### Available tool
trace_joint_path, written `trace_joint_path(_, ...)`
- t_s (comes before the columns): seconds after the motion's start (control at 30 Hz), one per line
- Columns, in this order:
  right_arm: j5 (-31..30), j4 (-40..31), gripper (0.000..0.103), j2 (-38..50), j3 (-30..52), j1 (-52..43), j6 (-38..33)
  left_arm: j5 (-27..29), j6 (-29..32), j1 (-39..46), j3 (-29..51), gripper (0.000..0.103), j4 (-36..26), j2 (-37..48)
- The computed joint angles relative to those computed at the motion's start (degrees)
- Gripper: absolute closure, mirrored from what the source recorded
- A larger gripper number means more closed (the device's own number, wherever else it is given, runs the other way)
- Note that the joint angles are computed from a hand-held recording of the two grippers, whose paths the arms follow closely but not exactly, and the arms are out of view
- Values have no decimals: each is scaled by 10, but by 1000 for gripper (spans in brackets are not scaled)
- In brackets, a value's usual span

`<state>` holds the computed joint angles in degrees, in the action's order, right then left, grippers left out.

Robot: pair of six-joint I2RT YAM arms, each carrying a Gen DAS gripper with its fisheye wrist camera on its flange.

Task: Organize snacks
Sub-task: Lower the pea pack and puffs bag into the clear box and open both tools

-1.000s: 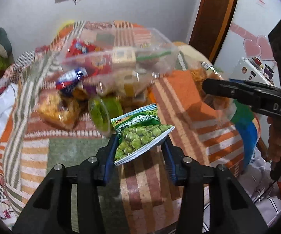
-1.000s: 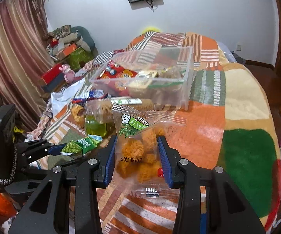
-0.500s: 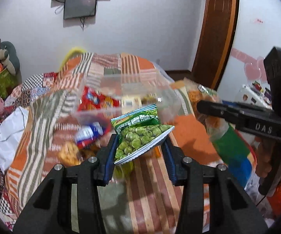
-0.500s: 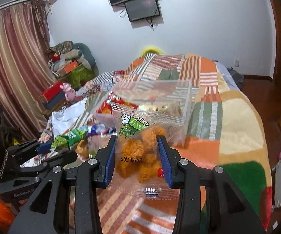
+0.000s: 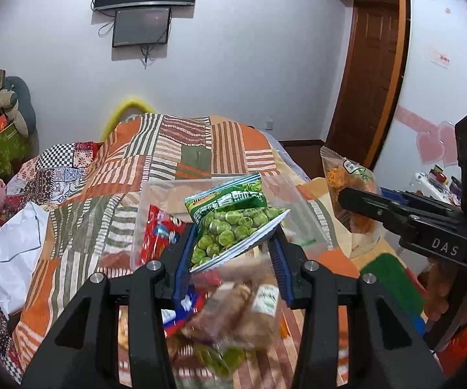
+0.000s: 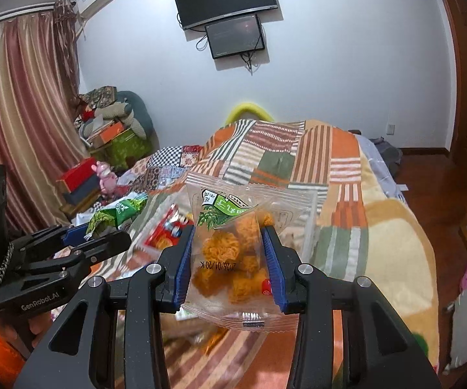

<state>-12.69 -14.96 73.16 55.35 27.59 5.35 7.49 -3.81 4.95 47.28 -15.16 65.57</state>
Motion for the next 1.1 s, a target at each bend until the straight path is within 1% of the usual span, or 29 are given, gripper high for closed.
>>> trace_joint_path(0.2, 11, 17, 65, 54, 36, 7, -4, 10, 5, 18, 53, 59, 16, 87)
trace_joint_path(0.43, 11, 25, 65, 129, 70, 10, -1, 14, 4, 27, 94, 59, 36, 168)
trace_joint_path(0.53, 18, 20, 65, 164, 90, 16, -1, 18, 5, 29, 121, 59, 32, 209)
trace_joint_path(0.67, 17, 7, 65, 206, 118, 14, -1, -6, 22, 23, 159, 59, 31, 271)
trace_joint_path(0.8, 14, -11, 65, 241, 147, 9, -4, -4, 31, 24, 203, 59, 10, 330)
trace_joint_path(0.93, 19, -29, 65, 268, 174, 7, -8, -9, 37, 19, 235, 59, -18, 359)
trace_joint_path(1.0, 16, -38, 65, 279, 184, 4, -5, -6, 42, 16, 232, 59, -15, 356)
trace_joint_path(1.1, 16, -43, 64, 283, 185, 2, -2, -31, 40, 7, 226, 58, -11, 352)
